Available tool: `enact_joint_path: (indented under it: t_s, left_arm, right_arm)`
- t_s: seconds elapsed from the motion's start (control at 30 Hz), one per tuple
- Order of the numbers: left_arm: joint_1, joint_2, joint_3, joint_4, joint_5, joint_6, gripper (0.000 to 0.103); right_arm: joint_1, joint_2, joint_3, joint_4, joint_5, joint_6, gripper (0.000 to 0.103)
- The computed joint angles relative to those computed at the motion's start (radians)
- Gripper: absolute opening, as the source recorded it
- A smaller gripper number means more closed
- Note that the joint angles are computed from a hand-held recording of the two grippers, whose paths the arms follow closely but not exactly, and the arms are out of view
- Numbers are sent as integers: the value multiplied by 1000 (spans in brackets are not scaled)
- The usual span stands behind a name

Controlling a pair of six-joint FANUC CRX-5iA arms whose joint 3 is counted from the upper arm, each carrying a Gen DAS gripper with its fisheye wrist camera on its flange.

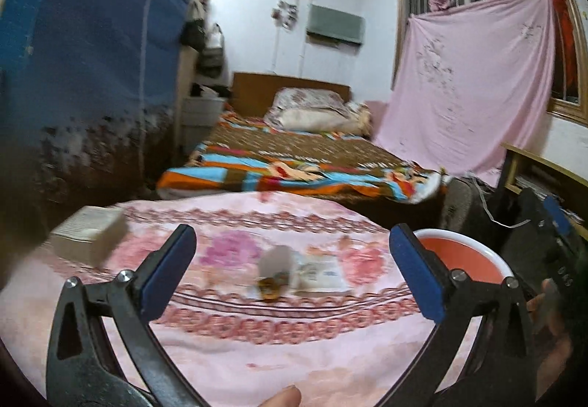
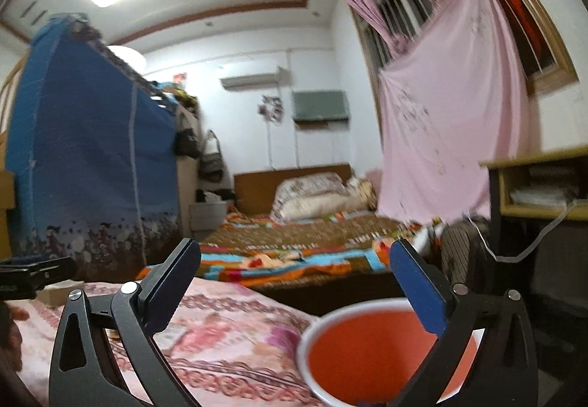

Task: Collect trash
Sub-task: 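Move both tools back over the bedspread, then grasp the round brown slice with the left tool while the right tool approaches the small white box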

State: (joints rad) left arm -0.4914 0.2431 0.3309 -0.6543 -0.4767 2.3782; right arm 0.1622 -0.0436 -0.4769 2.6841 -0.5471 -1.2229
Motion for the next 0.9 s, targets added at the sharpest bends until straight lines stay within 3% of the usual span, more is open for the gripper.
enact_joint_path:
  t_s: [0.27,0.5,0.63,0.9]
  left_arm:
    - [-14,-56,-49,-204,-57,212,92]
    - [-20,-72,-65,-304,-62,277,92]
    - [15,-71,-78,-230,-17,195,92]
    - [136,-46,-135,204,125,-202,87]
  right_arm:
    - [23,28,65,148,36,-72,103]
    - [60,66,112,206,38,-47,103]
    - [73,90,139,215,58,-23,103]
    - [82,119,177,187,130,33,103]
